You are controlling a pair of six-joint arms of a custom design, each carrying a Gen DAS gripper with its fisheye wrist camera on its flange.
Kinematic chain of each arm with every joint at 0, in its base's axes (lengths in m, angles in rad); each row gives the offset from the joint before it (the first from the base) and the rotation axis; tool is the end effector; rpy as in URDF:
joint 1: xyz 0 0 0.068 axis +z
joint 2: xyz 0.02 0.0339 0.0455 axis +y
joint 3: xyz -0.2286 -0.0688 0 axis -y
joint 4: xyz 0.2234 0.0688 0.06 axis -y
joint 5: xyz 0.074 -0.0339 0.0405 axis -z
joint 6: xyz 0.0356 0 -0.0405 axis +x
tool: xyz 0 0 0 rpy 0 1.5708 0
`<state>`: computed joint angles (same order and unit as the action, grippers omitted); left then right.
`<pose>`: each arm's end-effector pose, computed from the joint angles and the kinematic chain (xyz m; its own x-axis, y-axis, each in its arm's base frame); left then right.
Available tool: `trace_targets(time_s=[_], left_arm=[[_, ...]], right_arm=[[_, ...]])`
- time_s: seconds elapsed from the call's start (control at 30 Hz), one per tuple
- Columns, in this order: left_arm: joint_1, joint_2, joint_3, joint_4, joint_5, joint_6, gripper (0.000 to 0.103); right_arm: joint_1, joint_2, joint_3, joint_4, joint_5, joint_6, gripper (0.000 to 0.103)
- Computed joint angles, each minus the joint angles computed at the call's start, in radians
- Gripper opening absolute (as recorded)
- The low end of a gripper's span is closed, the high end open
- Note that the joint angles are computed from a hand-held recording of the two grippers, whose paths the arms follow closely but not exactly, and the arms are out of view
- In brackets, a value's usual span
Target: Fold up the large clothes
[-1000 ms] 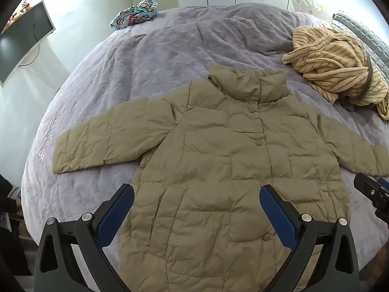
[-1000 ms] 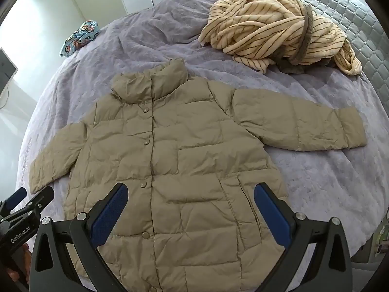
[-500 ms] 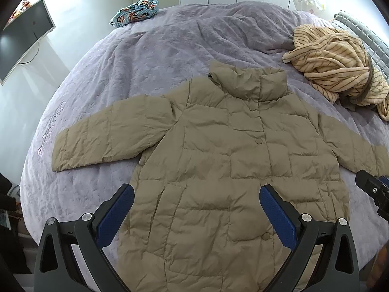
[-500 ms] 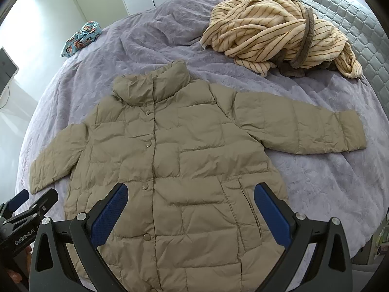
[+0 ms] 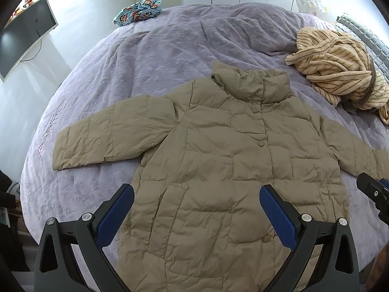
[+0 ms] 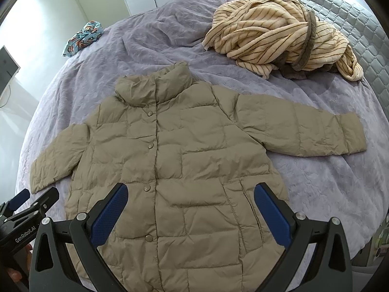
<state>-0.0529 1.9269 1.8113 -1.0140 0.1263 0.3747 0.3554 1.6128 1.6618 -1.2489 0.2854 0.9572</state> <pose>0.3744 -0.0243 0.2627 -0.8015 0.4060 -0.4391 0.4293 0.9018 0.0503 0.2744 0.0912 0.3120 -0.6979 0.5778 -0.4232 0.5772 0.8036 0.1452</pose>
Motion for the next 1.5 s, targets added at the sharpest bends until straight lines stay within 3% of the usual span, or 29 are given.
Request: trace_targets(time_s=[1.5], left_arm=[[0.001,0.024,0.041,-0.017,0.002,-0.012,0.103]], right_arm=[[0.009,0.027,0.039,-0.02,0.007,0.006,0.103]])
